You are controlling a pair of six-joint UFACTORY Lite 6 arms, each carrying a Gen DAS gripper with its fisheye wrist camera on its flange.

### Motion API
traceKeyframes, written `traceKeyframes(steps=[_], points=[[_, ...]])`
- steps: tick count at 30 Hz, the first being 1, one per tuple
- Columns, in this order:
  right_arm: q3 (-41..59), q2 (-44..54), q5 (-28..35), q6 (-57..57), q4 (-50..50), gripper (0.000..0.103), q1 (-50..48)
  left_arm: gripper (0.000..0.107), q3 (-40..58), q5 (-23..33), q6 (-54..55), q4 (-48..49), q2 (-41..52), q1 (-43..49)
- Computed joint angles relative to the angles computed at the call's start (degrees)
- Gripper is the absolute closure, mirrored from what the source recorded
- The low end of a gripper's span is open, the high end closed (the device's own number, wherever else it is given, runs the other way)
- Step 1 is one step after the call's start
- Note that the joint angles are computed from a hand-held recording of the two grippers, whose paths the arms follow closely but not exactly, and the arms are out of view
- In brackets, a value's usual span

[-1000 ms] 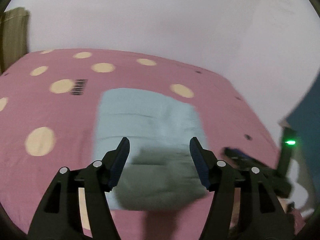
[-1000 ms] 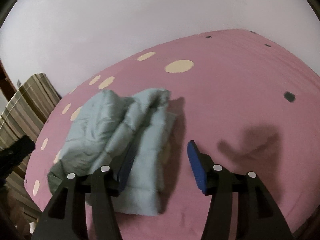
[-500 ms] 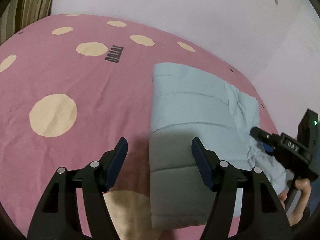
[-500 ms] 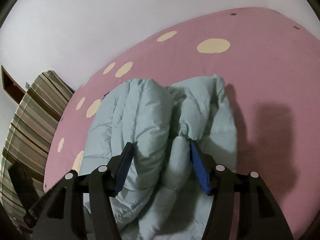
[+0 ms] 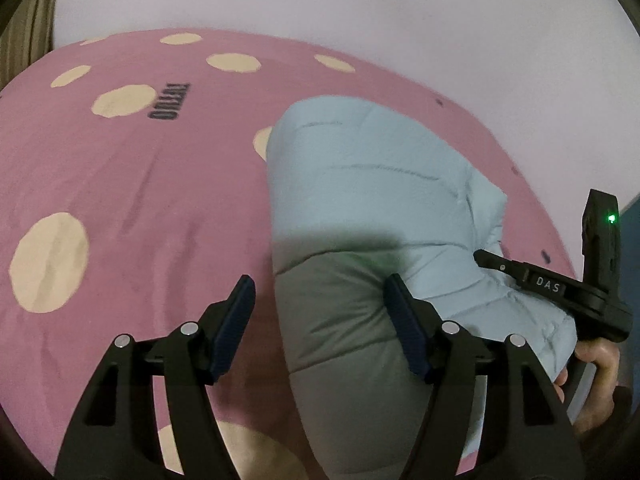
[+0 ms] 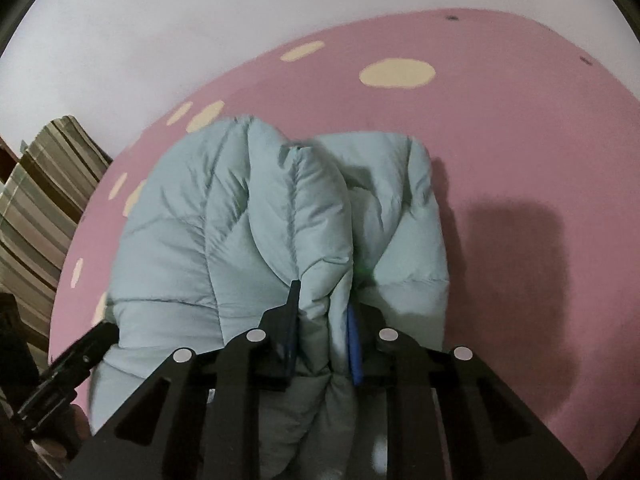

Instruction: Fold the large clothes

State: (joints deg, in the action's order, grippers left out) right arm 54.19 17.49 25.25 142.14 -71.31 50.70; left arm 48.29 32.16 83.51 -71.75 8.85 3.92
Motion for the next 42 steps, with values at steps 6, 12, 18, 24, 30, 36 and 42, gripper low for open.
traceKeyframes(steps=[6, 12, 18, 24, 30, 36, 42], points=[[-6.13, 0.77, -4.05, 18.93, -18.33, 0.083, -2.32, 0.038, 1.98, -7.33, -1.59, 0.11, 5.31, -7.09], [-5.09, 2.51, -1.82, 18.54, -17.6, 0.083, -1.06, 0.037, 2.34, -10.99, 1.66, -2.81, 8.18, -9.44], [-4.71, 3.36, -0.18, 21.5, -19.29, 0.083, 0.08, 0.037, 1.72, -11.44, 3.59, -5.0, 8.24, -9.45], [-7.56, 1.79, 0.89, 28.18, -23.98, 0.082, 1.02, 0.038, -1.27, -11.07, 8.07, -8.79, 5.71, -8.29], [-8.78, -2.77, 3.86, 20.28, -13.68, 0.076, 4.3, 0.038, -3.25, -12.32, 6.24, -6.99, 1.65, -8.66], [-6.74, -8.92, 13.27, 9.7, -0.15, 0.075, 11.86, 0.038, -6.27, -12.52, 0.14, -0.92, -5.98, -8.44], [0.39, -7.17, 21.38, 2.63, 5.3, 0.075, 20.27, 0.038, -10.65, -8.88, -1.86, 0.76, -15.63, -6.96]])
